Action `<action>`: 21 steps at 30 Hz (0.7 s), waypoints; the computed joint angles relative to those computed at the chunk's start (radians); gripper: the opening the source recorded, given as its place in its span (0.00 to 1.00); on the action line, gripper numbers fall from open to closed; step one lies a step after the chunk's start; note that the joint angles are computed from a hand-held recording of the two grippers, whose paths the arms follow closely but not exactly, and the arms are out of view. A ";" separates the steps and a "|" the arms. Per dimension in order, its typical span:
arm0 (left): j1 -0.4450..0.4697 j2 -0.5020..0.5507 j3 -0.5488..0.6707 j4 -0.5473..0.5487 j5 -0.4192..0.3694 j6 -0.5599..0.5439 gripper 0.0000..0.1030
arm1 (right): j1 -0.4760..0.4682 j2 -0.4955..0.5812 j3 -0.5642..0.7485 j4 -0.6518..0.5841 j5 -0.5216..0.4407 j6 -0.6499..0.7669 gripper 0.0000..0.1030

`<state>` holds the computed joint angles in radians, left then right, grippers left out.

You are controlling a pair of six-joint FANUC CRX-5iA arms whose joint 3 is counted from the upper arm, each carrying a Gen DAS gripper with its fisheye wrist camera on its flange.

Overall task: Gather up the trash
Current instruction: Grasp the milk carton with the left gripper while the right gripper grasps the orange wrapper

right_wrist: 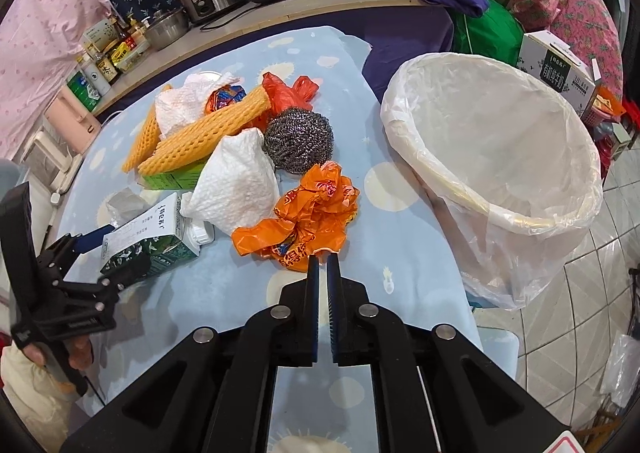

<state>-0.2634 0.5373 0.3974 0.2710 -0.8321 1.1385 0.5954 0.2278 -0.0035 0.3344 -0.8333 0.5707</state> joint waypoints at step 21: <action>-0.112 -0.115 -0.058 -0.277 -0.039 0.529 0.56 | -0.030 0.085 0.041 0.027 0.058 -0.031 0.55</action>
